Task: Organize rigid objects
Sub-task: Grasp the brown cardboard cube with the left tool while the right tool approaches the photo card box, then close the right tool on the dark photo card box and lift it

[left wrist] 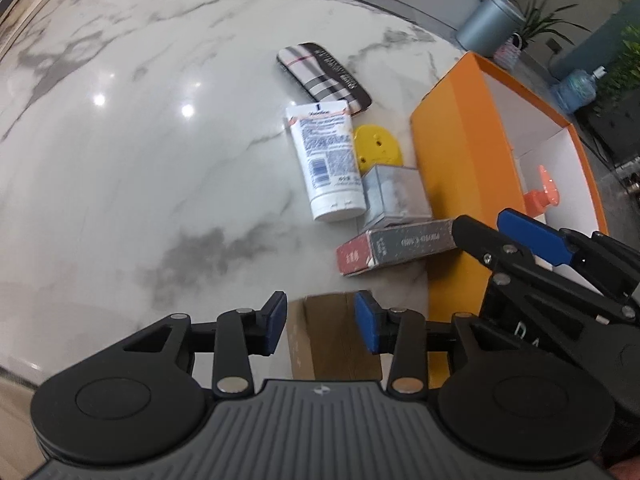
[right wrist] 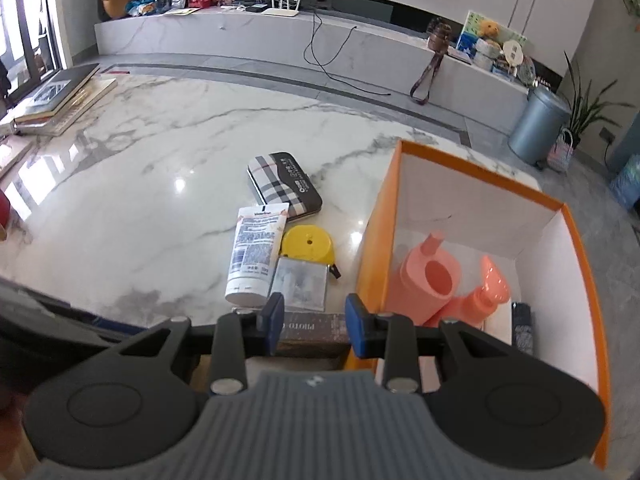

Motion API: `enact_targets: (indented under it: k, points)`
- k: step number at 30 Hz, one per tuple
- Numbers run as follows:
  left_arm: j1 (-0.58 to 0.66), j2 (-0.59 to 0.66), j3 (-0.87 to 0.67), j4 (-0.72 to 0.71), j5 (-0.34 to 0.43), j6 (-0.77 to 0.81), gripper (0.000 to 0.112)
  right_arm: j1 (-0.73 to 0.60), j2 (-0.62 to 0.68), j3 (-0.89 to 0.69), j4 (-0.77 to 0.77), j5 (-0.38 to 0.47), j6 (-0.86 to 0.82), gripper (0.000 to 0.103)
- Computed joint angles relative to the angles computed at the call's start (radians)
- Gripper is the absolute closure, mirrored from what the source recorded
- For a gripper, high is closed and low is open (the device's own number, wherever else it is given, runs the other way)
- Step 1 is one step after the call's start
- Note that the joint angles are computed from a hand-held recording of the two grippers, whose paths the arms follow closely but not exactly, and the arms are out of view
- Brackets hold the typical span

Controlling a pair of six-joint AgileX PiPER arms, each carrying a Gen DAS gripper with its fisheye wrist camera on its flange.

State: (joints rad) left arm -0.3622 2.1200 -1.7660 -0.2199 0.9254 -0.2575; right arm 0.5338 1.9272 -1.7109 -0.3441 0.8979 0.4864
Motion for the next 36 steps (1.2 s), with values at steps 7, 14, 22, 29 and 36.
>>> enact_targets:
  k: [7, 14, 22, 29, 36]
  points:
    - [-0.032, -0.029, 0.06, 0.037, -0.04, -0.035, 0.047, -0.019, -0.002, 0.017, 0.027, -0.017, -0.026, 0.069]
    - [-0.049, -0.011, 0.047, 0.039, -0.017, -0.033, 0.043, -0.033, 0.001, 0.024, 0.059, -0.034, -0.086, 0.069]
    - [-0.054, 0.007, 0.046, 0.03, -0.027, 0.025, 0.054, -0.043, 0.026, -0.013, 0.115, -0.037, -0.275, 0.069]
    - [-0.024, 0.018, 0.028, 0.039, -0.032, 0.06, 0.055, -0.048, 0.08, -0.085, 0.142, 0.011, -0.481, 0.069]
    - [0.015, 0.02, 0.057, -0.001, -0.121, 0.161, 0.055, -0.041, 0.125, -0.107, 0.134, 0.031, -0.624, 0.069]
